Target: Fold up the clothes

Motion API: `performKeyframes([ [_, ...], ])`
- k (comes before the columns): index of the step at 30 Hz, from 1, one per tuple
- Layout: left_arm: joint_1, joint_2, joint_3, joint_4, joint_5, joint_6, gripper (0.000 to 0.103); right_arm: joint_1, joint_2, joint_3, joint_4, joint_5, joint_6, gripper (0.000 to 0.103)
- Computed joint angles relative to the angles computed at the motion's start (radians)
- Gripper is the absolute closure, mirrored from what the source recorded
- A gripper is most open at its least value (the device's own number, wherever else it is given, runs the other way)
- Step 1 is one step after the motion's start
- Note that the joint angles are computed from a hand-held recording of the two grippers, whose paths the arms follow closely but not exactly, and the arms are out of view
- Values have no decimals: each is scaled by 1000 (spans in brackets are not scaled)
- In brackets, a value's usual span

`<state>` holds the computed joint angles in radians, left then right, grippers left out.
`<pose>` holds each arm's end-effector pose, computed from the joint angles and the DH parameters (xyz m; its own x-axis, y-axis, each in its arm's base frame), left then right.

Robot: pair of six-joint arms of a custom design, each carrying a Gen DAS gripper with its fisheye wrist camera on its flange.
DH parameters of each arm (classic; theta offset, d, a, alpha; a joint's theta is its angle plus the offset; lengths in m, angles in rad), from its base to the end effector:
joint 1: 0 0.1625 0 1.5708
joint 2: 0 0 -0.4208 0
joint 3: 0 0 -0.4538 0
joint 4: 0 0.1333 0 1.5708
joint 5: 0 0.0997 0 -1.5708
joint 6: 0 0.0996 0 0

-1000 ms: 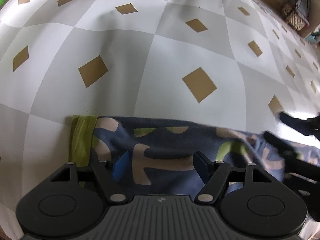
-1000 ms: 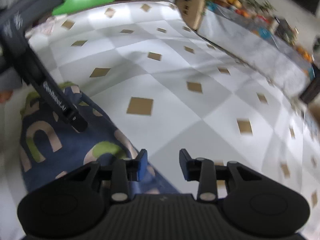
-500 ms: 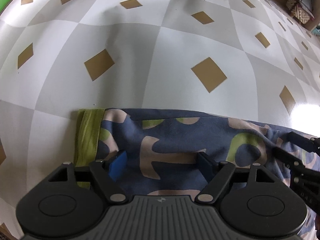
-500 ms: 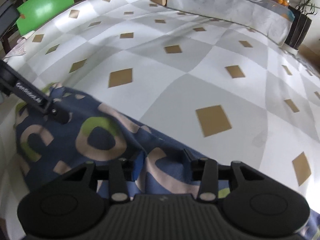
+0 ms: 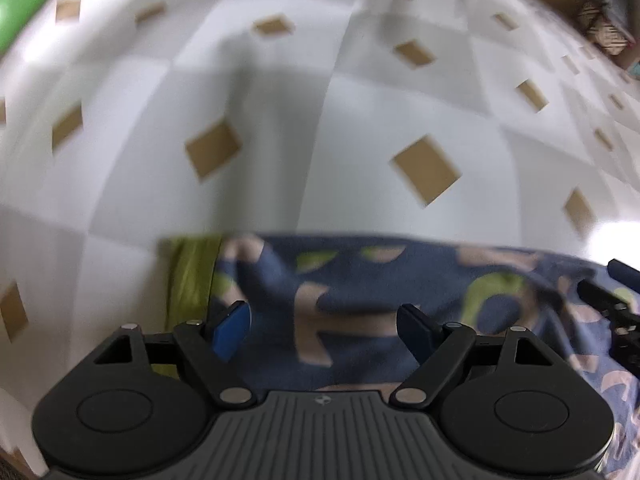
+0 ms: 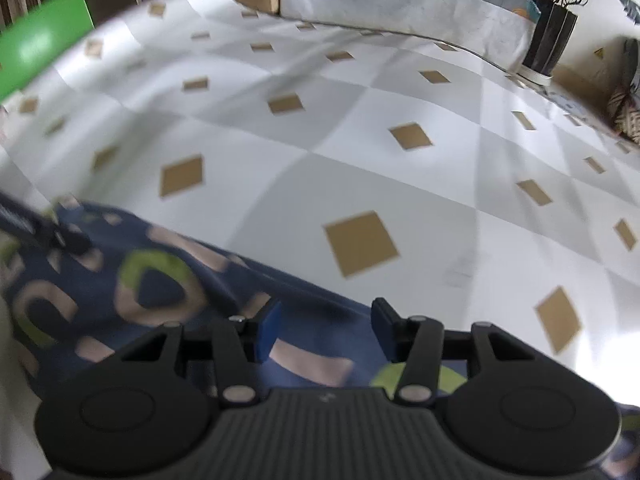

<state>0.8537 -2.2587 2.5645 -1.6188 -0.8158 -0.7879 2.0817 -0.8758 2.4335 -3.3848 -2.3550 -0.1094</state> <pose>-0.0081 -0.3160 0.2554 -0.7567 -0.0862 -0.6481 0.1405 0.9467 -0.2899 0.2455 -0.3092 -0.0110 -0.6492 -0.2810 0.7068 -0.5471 0.8180 -0.1774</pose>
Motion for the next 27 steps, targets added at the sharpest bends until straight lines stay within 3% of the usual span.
performKeyframes([
  [2, -16, 0, 1, -16, -24, 7, 22, -9, -1, 3, 20, -4, 20, 55],
  [6, -47, 39, 18, -33, -74, 61, 22, -13, 31, -1, -45, -24, -21, 51],
  [12, -105, 82, 59, 13, -44, 91, 18, -21, 103, -20, -209, -86, -104, 46],
  [17, -94, 73, 58, 13, -55, 95, 16, -40, 147, -33, -333, -118, -162, 41],
  [20, -108, 62, 61, 42, -63, 102, 15, -28, 193, -64, -384, -210, -194, 41],
  [27, -98, 13, 69, 95, -85, 65, 3, -15, -9, 35, -84, -83, 73, 42],
])
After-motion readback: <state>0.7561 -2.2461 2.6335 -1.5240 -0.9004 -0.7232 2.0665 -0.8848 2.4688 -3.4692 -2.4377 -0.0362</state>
